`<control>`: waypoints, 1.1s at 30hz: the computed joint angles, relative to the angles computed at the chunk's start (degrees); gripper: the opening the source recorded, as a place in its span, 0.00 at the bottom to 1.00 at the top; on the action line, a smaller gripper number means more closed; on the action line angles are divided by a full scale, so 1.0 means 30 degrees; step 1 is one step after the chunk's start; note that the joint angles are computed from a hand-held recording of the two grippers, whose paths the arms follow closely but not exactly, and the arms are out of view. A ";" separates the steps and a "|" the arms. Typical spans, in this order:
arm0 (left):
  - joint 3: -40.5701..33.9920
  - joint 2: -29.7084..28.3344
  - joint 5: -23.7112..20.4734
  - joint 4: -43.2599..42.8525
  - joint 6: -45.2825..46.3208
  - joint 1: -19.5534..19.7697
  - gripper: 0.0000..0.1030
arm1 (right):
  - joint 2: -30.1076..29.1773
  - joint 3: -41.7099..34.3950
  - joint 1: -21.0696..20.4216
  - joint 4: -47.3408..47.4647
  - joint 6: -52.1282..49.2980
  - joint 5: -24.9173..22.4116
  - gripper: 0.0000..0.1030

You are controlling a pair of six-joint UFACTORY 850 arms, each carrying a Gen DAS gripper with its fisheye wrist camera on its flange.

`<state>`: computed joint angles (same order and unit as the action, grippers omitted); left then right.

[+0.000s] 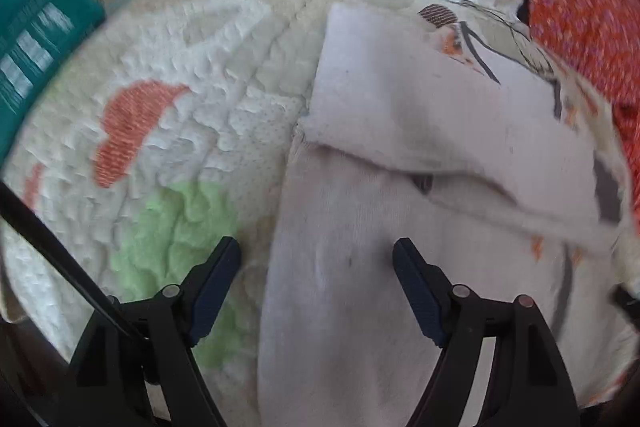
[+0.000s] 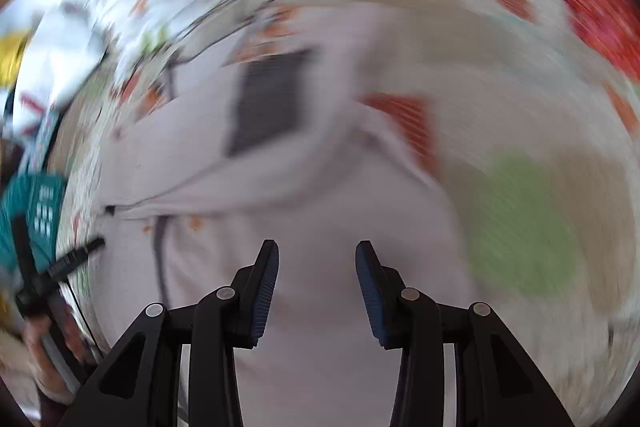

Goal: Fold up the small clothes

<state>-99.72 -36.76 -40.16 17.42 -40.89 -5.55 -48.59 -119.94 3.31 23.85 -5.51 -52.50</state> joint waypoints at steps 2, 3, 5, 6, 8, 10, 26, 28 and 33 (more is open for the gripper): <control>0.0991 0.0546 0.0358 0.0784 -0.0237 -0.0392 0.82 | 0.1622 0.2654 -0.0530 0.0074 0.0261 0.1793 0.47; 0.1551 0.0869 0.0730 0.0870 -0.0374 -0.0490 0.86 | 0.2058 0.3365 -0.0743 0.0094 0.0495 0.2228 0.50; 0.2834 0.1642 0.1550 0.1243 -0.1029 -0.0683 0.88 | 0.2323 0.3910 -0.0978 0.0598 0.0491 0.2117 0.52; 0.3298 0.1947 0.1875 0.1331 -0.1259 -0.0739 0.88 | 0.2328 0.4115 -0.1057 0.1376 0.0189 0.1882 0.52; 0.4257 0.2594 0.2486 0.0877 -0.1250 -0.0790 0.88 | 0.2517 0.4693 -0.1200 0.2870 -0.0783 0.1756 0.52; 0.5126 0.3218 0.3112 -0.0354 -0.0570 -0.0738 0.87 | 0.2712 0.5131 -0.1180 0.3762 -0.1495 0.1709 0.54; 1.0640 0.7024 0.7392 -1.1181 0.5349 0.0704 0.63 | 0.4555 0.9633 -0.1781 1.2024 -0.6707 -0.0138 0.57; 1.1125 0.7305 0.7750 -1.3482 0.6844 0.1051 0.63 | 0.4696 1.0167 -0.1861 1.2929 -0.7094 -0.0550 0.57; 1.1079 0.7063 0.7517 -1.5333 0.8711 0.1005 0.63 | 0.4813 1.0235 -0.1755 1.2722 -0.7225 -0.0414 0.57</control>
<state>-66.48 -15.57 -17.61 -28.58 -14.76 -2.54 -34.15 -89.23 -1.96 62.02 -27.19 -53.74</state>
